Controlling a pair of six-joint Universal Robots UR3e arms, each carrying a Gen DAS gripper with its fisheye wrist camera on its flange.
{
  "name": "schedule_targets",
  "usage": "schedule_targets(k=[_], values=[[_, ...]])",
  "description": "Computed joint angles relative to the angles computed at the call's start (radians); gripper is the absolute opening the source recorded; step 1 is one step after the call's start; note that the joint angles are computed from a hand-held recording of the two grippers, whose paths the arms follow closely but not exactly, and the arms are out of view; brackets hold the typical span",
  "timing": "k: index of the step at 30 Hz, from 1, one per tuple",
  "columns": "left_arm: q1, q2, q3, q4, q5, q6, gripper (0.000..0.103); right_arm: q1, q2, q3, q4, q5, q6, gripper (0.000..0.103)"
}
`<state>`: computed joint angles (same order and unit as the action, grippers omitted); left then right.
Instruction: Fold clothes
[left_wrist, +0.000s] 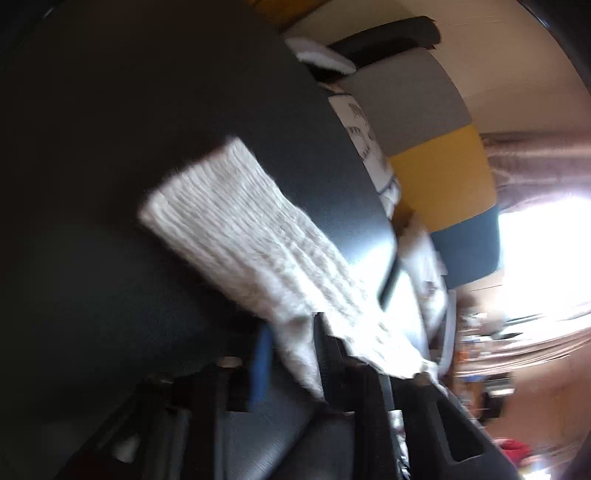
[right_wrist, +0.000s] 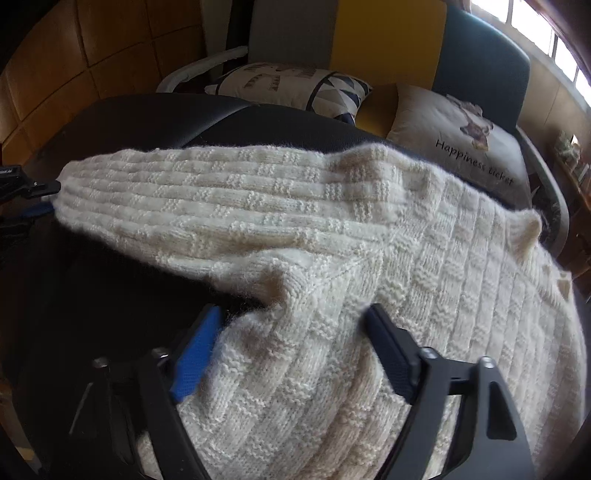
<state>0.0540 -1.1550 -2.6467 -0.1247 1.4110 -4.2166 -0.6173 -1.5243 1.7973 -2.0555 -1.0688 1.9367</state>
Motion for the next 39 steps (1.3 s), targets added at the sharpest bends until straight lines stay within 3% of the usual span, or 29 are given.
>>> schedule_targets(k=[3, 6, 9, 11, 15, 18, 20, 24, 26, 28, 33, 39], values=[[-0.116, -0.078, 0.083, 0.031, 0.145, 0.000, 0.005, -0.012, 0.017, -0.040, -0.007, 0.030, 0.055, 0.043], [-0.206, -0.090, 0.174, -0.015, 0.274, 0.024, 0.004, 0.021, 0.071, -0.081, -0.050, -0.010, 0.120, 0.043], [-0.307, -0.061, 0.283, -0.096, 0.448, 0.100, 0.004, 0.071, 0.087, -0.082, -0.040, -0.035, 0.122, 0.043], [-0.329, -0.080, 0.369, -0.153, 0.515, 0.147, 0.004, 0.108, 0.072, -0.070, -0.028, -0.032, 0.126, 0.043], [-0.199, 0.022, 0.364, -0.362, 0.395, 0.194, 0.006, 0.155, 0.037, -0.017, -0.065, -0.025, 0.136, 0.052], [-0.112, 0.130, 0.332, -0.545, 0.320, 0.194, 0.015, 0.070, 0.032, -0.154, 0.253, 0.061, 0.072, 0.054], [-0.061, 0.252, 0.287, -0.628, 0.293, 0.173, 0.017, -0.049, -0.015, -0.204, 0.438, 0.128, -0.047, 0.058], [-0.145, 0.343, 0.297, -0.684, 0.373, 0.089, 0.018, -0.319, -0.018, -0.359, 0.760, 0.161, -0.258, 0.062], [-0.334, 0.230, 0.367, -0.640, 0.519, 0.011, 0.018, -0.444, 0.029, -0.462, 0.877, 0.154, -0.324, 0.062], [-0.456, 0.085, 0.452, -0.573, 0.564, -0.015, 0.019, -0.567, 0.078, -0.537, 0.909, 0.128, -0.352, 0.062], [-0.703, -0.352, 0.789, -0.436, 0.543, 0.061, 0.021, -0.799, 0.192, -0.694, 0.899, 0.122, -0.394, 0.062], [-0.866, -0.788, 1.302, -0.510, 0.491, 0.167, 0.021, -0.893, 0.332, -0.876, 0.836, 0.129, -0.352, 0.062]])
